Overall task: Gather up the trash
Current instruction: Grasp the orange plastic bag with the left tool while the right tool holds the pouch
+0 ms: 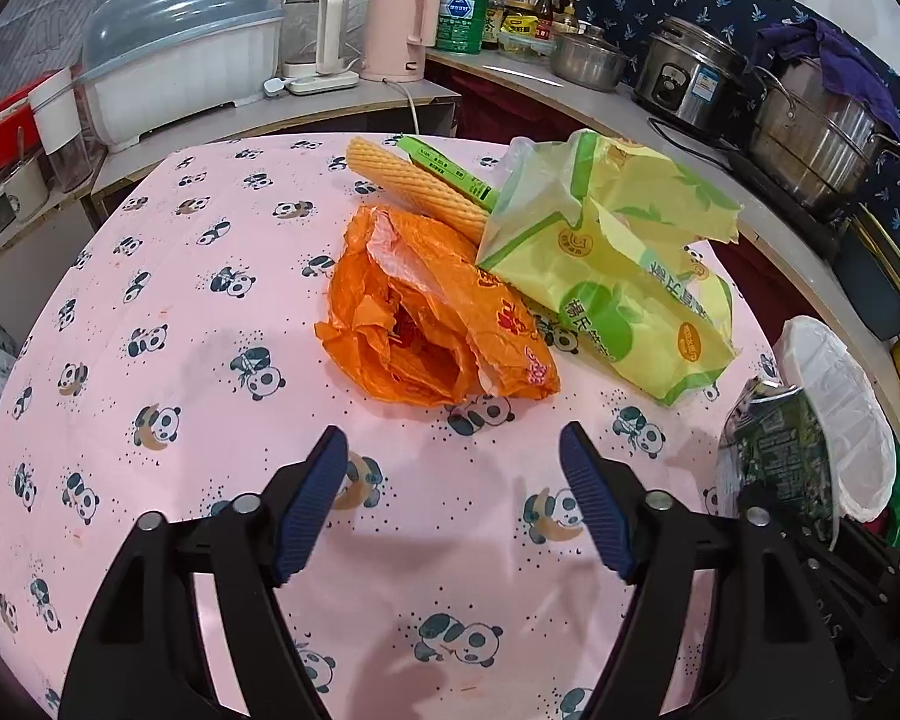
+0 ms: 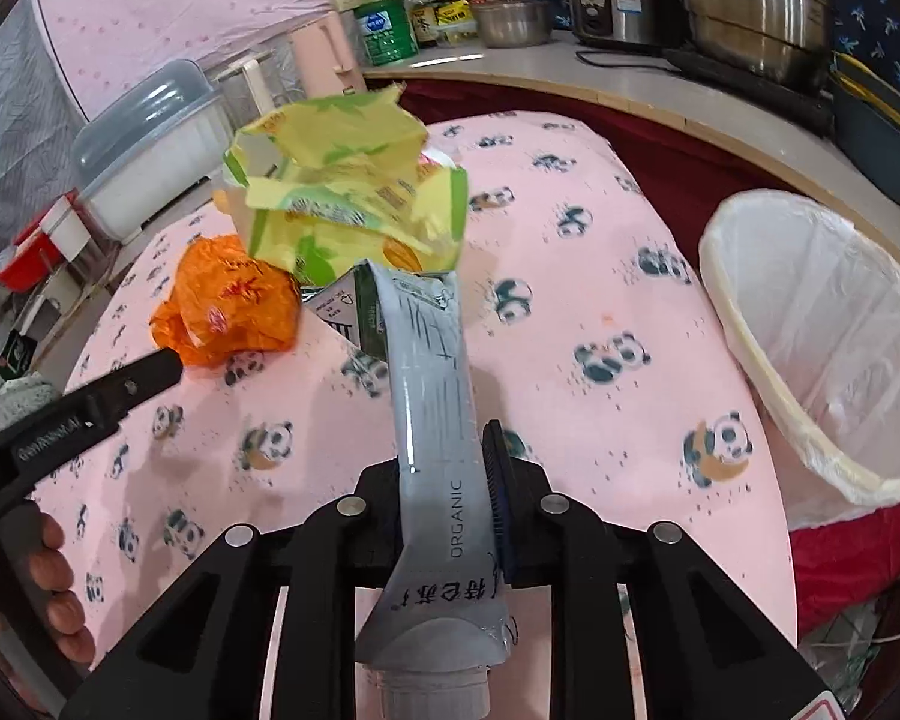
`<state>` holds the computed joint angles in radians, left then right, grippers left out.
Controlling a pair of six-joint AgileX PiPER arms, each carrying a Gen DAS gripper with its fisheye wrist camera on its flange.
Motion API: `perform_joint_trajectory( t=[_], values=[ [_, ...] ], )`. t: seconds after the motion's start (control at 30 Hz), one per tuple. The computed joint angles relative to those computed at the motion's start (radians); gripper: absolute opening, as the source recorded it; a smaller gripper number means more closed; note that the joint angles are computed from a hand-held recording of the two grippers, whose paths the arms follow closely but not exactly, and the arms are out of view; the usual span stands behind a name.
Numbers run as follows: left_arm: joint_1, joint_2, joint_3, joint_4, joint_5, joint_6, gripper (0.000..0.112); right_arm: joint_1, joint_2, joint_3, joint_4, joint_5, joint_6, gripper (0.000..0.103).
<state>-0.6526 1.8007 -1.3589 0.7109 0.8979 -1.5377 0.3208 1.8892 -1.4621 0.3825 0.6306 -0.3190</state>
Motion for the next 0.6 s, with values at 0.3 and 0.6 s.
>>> perform_joint_trajectory(
  t=[0.3, 0.6],
  values=[
    [0.096, 0.016, -0.031, -0.013, -0.062, 0.028, 0.088, 0.012, 0.079, -0.178, 0.009, 0.042, 0.048, 0.020],
    [0.197, 0.119, -0.126, -0.153, -0.137, 0.147, 0.083, 0.021, 0.171, -0.327, -0.026, 0.084, 0.119, 0.020]
  ],
)
